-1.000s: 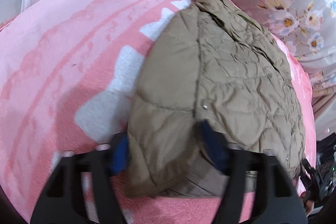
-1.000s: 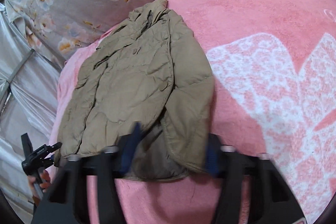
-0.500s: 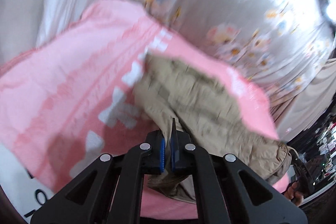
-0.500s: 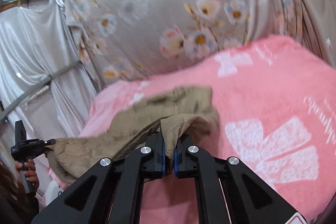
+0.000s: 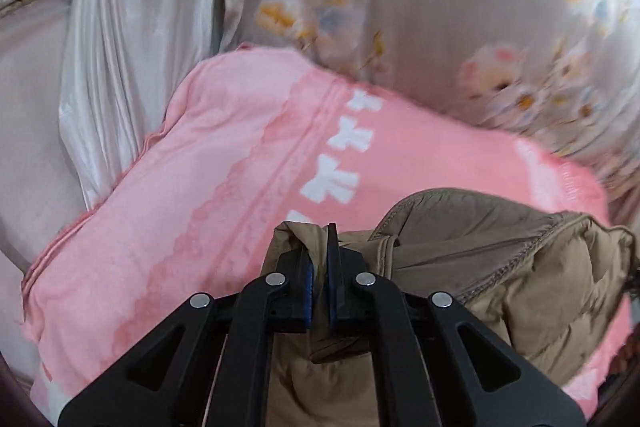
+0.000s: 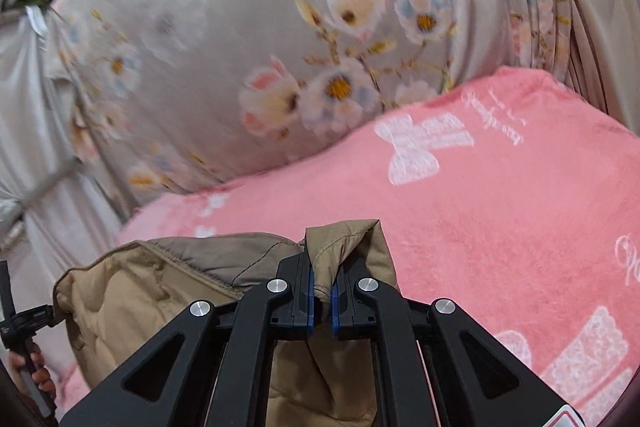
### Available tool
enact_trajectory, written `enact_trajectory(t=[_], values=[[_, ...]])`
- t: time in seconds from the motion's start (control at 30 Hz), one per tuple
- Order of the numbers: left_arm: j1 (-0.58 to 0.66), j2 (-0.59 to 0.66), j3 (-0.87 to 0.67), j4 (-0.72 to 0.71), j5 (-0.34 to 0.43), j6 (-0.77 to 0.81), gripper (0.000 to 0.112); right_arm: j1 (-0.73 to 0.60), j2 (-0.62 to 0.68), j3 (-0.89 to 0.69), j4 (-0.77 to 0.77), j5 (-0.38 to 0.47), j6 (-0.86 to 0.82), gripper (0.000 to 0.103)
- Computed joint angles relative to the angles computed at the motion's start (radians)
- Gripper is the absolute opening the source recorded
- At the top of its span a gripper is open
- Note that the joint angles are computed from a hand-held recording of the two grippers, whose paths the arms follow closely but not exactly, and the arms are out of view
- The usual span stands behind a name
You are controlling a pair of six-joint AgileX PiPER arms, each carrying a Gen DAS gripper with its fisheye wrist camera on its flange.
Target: Fold large clothes
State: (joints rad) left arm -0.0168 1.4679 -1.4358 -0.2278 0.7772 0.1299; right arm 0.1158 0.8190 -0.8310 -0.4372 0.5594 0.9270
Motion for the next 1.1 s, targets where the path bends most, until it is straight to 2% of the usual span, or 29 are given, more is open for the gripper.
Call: enact_trajectory(t=[0.07,0.17,0.23,0.33,0.5,0.67,0.87,1.1], values=[[-0.072,0.103,-0.039,0.140,-0.023,-0.122,0.005,-0.047,0.119,0.005,0.030,-0.068,-0.012,0.005],[-0.138,0.255,-0.090,0.295,-0.037,-0.260,0.006,-0.058,0.244,0.016,-0.042,-0.114,0.063,0.005],[-0.162,0.307,-0.082,0.371,-0.062,-0.326,0.006,-0.070,0.306,0.026,-0.077,-0.142,0.103,0.005],[-0.183,0.354,-0.068,0.441,-0.098,-0.389,0.007,-0.109,0.369,0.051,-0.033,-0.201,0.072,0.005],[-0.220,0.388,-0.032,0.554,-0.155,-0.496,0.007,-0.122,0.447,0.073,-0.049,-0.259,0.096,0.005],[-0.242,0.399,0.011,0.653,-0.213,-0.600,0.007,-0.095,0.495,0.082,-0.167,-0.269,0.215,0.005],[-0.263,0.402,0.056,0.784,-0.261,-0.739,0.007,-0.087,0.527,0.079,-0.191,-0.273,0.243,0.005],[-0.255,0.405,0.073,0.792,-0.305,-0.771,0.007,-0.076,0.541,0.081,-0.257,-0.273,0.313,0.005]])
